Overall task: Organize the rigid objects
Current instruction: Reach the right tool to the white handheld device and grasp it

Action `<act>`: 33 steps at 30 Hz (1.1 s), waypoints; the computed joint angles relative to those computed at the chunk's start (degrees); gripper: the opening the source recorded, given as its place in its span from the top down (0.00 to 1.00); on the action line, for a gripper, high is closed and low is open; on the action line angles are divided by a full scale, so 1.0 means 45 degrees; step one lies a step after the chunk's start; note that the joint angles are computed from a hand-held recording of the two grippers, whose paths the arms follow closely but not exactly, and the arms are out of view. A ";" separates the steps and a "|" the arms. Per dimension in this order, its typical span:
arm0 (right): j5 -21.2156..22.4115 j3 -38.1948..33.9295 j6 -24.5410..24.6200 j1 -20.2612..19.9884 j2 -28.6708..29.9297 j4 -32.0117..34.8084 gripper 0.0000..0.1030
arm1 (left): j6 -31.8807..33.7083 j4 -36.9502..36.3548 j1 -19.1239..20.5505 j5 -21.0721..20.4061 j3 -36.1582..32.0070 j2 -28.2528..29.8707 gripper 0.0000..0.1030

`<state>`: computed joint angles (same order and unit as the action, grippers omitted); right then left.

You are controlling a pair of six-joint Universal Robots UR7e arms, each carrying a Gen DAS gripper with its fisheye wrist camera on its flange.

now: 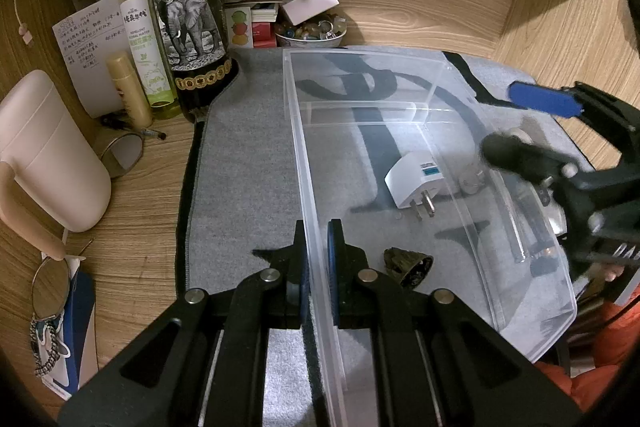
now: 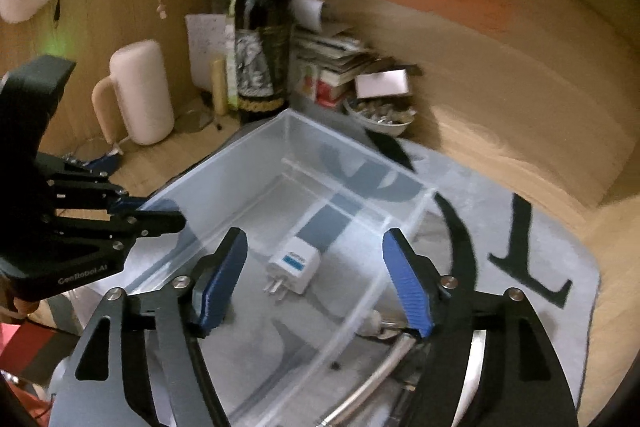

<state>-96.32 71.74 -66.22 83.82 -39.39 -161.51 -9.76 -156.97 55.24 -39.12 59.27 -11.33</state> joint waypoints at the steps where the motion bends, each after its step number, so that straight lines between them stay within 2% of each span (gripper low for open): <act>1: 0.0044 0.0006 0.0065 -0.0026 -0.0059 -0.0070 0.33 | -0.0028 0.0030 -0.0013 0.0002 -0.0042 0.0028 0.93; 7: 0.0115 0.0199 0.0341 -0.0261 -0.0431 -0.0974 0.32 | -0.0052 0.0018 -0.0012 -0.0020 -0.0048 0.0035 0.93; 17: -0.0761 -0.0060 0.1300 -0.0942 -0.0782 -0.1955 0.30 | -0.0090 0.0049 0.0006 -0.0039 -0.0020 -0.0003 0.93; 25: -0.1565 -0.0329 0.1767 -0.1363 -0.0649 -0.1581 0.30 | -0.0066 0.0057 0.0014 -0.0028 0.0001 -0.0022 0.93; 33: -0.2305 -0.1195 0.2312 -0.1599 0.0071 -0.0452 0.30 | -0.0053 0.0037 0.0017 -0.0036 0.0016 -0.0031 0.93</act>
